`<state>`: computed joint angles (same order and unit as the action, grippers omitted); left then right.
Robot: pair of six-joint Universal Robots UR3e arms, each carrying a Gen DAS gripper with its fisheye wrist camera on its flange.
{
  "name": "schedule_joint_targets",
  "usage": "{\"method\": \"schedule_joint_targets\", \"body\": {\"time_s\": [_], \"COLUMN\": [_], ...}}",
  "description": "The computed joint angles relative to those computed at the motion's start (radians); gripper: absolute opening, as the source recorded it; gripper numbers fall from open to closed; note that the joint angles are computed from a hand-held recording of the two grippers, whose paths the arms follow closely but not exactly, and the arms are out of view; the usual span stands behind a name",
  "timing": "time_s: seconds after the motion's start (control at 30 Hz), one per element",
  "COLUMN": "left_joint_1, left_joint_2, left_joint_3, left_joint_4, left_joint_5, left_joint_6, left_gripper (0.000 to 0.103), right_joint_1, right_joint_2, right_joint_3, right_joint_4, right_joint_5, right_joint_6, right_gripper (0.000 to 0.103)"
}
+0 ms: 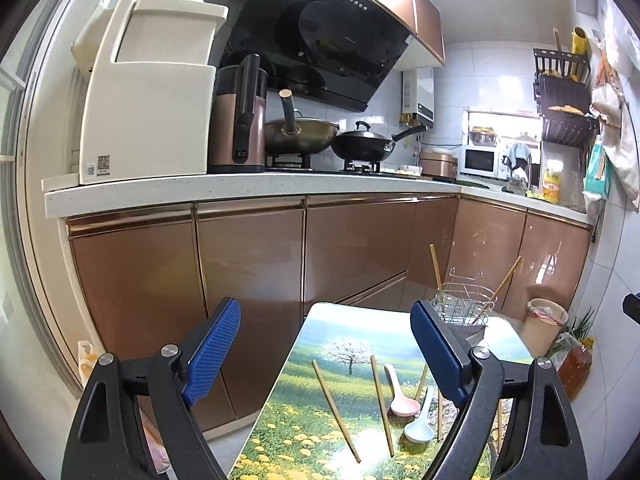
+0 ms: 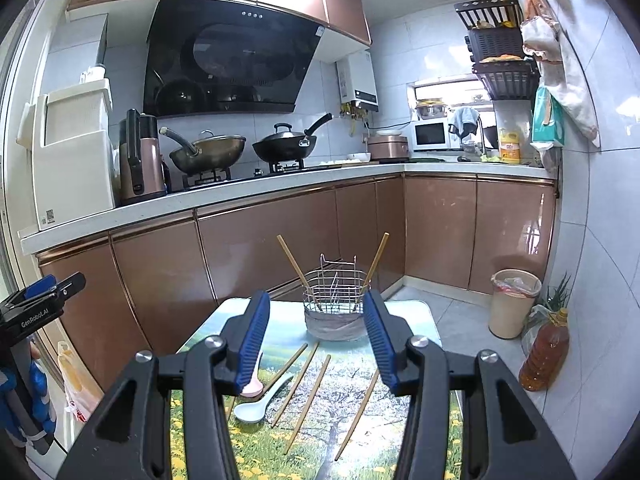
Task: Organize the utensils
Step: 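Withdraw the right gripper from the wire holder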
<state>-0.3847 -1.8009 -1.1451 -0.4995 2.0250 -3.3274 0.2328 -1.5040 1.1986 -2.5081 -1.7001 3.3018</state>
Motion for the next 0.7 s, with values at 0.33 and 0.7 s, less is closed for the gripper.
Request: {"method": "schedule_joint_targets", "body": {"time_s": [0.33,0.7], "left_joint_1": [0.003,0.009], "left_joint_2": [0.003,-0.057], "left_joint_3": [-0.028,0.019], "left_joint_4": [-0.016,-0.035], "left_joint_5": [0.000,-0.007], "left_joint_6": [-0.031,-0.033], "left_gripper": [0.086,0.086], "right_joint_1": [-0.007,-0.056], "right_joint_2": [-0.047,-0.053], "right_joint_3": [0.082,0.129], "right_joint_4": [-0.024,-0.037], "right_joint_5": [0.005,0.041], "right_joint_6": [0.013,0.032], "right_gripper": [0.047,0.047]}}
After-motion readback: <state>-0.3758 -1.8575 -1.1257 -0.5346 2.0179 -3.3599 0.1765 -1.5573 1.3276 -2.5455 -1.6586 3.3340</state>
